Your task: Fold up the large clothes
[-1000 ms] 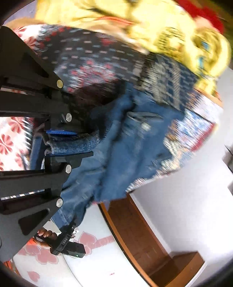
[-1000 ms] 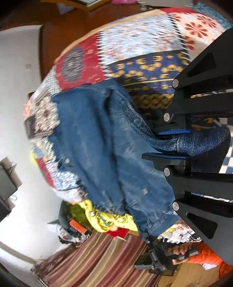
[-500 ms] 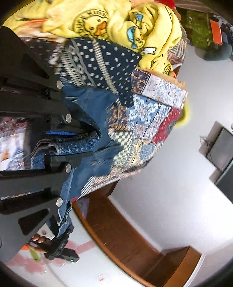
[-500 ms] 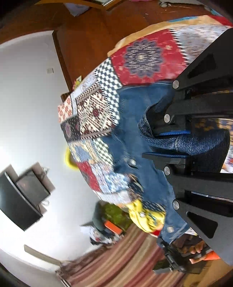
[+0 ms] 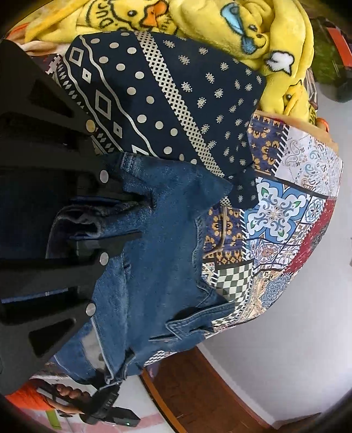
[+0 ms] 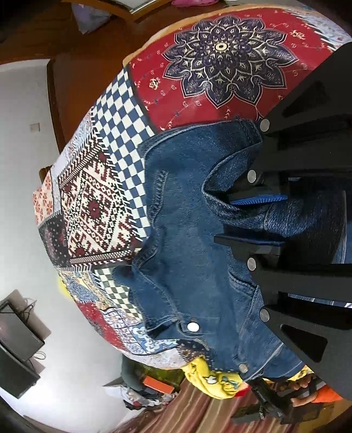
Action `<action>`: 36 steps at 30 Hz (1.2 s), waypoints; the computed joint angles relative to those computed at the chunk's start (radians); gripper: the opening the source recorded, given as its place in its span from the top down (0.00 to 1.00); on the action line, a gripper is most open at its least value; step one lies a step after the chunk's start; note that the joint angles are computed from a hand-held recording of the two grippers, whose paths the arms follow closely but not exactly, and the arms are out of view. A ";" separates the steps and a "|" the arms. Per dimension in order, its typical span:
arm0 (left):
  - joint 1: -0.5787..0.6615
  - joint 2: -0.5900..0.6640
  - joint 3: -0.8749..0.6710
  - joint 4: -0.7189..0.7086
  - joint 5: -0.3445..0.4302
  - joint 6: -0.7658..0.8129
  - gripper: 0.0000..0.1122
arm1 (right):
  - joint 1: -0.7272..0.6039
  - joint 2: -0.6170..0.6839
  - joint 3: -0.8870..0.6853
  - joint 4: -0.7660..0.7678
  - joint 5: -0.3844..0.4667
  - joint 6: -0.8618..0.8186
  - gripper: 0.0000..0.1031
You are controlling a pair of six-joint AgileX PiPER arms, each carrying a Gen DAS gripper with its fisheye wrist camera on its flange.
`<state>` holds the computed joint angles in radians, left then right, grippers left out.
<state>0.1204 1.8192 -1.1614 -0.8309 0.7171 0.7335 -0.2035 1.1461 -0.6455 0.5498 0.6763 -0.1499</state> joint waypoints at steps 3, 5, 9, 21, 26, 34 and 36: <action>0.000 -0.027 0.006 0.046 0.012 -0.024 0.82 | -0.023 -0.005 -0.025 -0.010 0.063 -0.023 0.80; -0.021 -0.065 0.011 0.138 0.001 -0.089 0.73 | -0.010 0.004 -0.066 -0.069 0.128 0.034 0.76; -0.059 -0.188 0.064 0.265 -0.050 -0.154 0.49 | 0.075 -0.051 -0.127 -0.245 0.219 0.173 0.54; -0.191 -0.478 0.220 0.354 0.013 -0.169 0.36 | 0.679 -0.342 -0.124 -0.738 0.369 0.788 0.31; -0.374 -0.515 0.295 0.490 -0.069 -0.302 0.36 | 0.916 -0.318 -0.063 -0.833 0.348 1.024 0.31; -0.558 -0.383 0.339 0.757 -0.272 -0.599 0.36 | 0.963 -0.179 0.005 -0.812 0.183 1.097 0.31; -0.562 -0.342 0.317 0.793 -0.301 -0.629 0.36 | 0.938 -0.129 -0.007 -0.799 0.157 1.062 0.27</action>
